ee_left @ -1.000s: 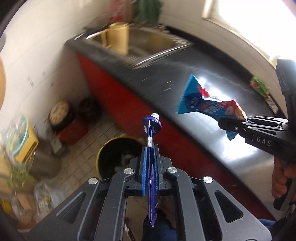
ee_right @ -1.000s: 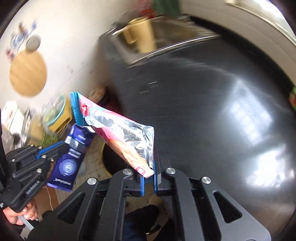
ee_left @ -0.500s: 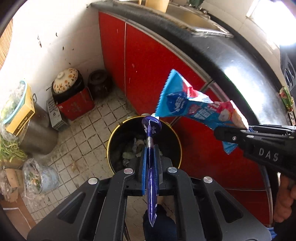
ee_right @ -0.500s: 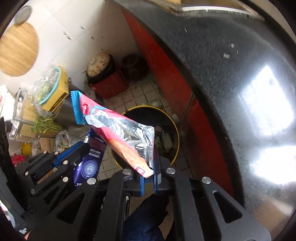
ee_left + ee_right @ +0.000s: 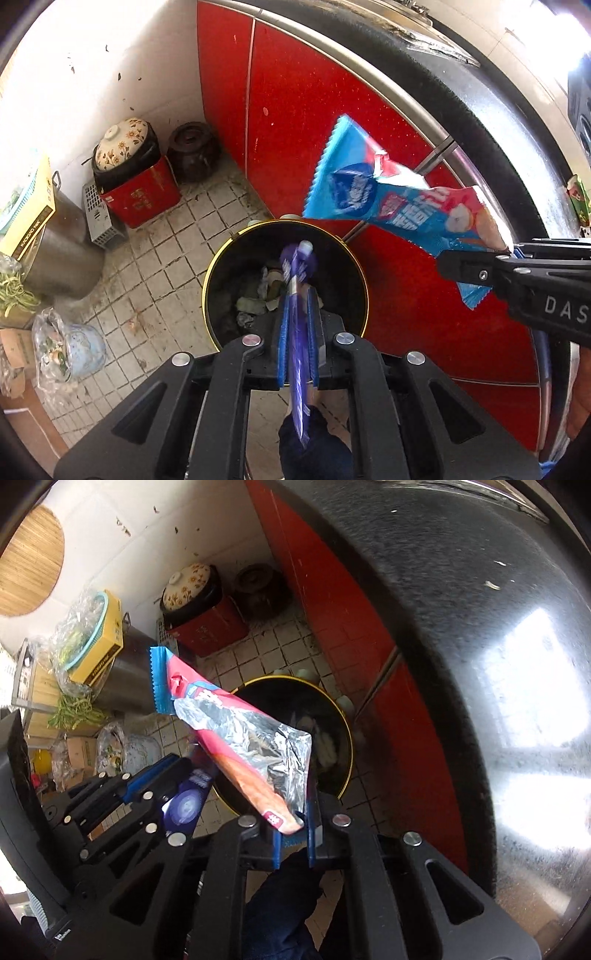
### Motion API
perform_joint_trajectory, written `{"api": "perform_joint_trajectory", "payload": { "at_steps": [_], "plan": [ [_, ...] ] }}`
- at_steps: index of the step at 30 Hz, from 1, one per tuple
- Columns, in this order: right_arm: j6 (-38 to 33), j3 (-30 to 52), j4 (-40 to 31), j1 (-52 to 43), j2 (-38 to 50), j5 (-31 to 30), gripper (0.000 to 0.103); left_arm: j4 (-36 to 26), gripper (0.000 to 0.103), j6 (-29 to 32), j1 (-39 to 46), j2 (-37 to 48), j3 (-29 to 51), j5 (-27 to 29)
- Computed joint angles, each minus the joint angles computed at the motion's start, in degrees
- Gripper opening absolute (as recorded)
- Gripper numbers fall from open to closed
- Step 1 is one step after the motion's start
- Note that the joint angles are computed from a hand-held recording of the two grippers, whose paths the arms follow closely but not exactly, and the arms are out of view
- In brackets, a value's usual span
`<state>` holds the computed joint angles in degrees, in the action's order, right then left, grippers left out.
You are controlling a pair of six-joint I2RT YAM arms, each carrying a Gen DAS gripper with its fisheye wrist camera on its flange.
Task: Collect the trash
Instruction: 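Carry tube and foil wrapper over the bin and open both tools, then move both open tools back over the counter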
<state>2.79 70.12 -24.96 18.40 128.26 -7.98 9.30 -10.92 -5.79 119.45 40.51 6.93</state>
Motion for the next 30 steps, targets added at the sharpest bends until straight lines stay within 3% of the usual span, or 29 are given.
{"api": "perform_joint_trajectory", "payload": {
  "at_steps": [1,2,5,6,7,8,9,10,12,17,22,25,30],
  "plan": [
    [0.1,-0.3,0.5,0.1,-0.3,-0.1,0.048,-0.7,0.007,0.2,-0.3,0.7,0.6,-0.5],
    [-0.3,-1.1,1.3,-0.2,-1.2,-0.3,0.057,-0.9,0.007,0.3,-0.6,0.9,0.7,-1.1],
    [-1.1,-1.4,1.1,0.4,-2.2,-1.1,0.060,-0.9,0.011,0.4,-0.9,0.8,0.6,-1.5],
    [-1.4,-1.7,1.1,0.5,-2.7,-1.3,0.060,-0.9,0.023,0.5,-0.9,0.5,0.3,-1.6],
    [-1.6,-2.1,1.1,0.6,-3.4,-1.5,0.062,-0.9,0.050,0.3,-0.9,-0.1,-0.1,-1.8],
    [-1.7,-2.4,0.8,0.6,-4.1,-2.0,0.062,-0.4,0.062,0.0,-1.2,-1.5,-1.2,-2.6],
    [-1.9,-3.2,0.5,0.2,-5.5,-2.9,0.064,0.2,0.072,-0.4,-1.3,-2.8,-2.2,-3.3],
    [-2.2,-4.1,0.6,-0.2,-6.8,-3.5,0.064,0.9,0.073,-0.5,-1.5,-4.3,-3.3,-3.7],
    [-3.2,-6.9,0.7,-1.8,-11.3,-5.0,0.067,-1.4,0.085,-0.4,-2.1,-7.0,-3.6,-4.2],
    [-7.3,-13.3,-1.4,-11.0,-25.3,-8.5,0.072,-7.9,0.092,-1.5,-6.9,-17.0,-4.2,-6.9],
    [-16.6,-16.4,-6.9,-29.8,-39.8,-10.5,0.074,-14.4,0.093,-2.6,-17.4,-24.0,-0.2,-8.9],
    [-22.6,-15.2,-10.4,-43.8,-43.6,-12.5,0.074,-17.0,0.093,-3.0,-25.5,-23.3,6.2,-8.7],
    [-31.9,-9.4,-14.9,-67.1,-42.4,-17.3,0.074,-20.3,0.093,0.0,-38.4,-13.3,24.0,-8.0]
  ]
}}
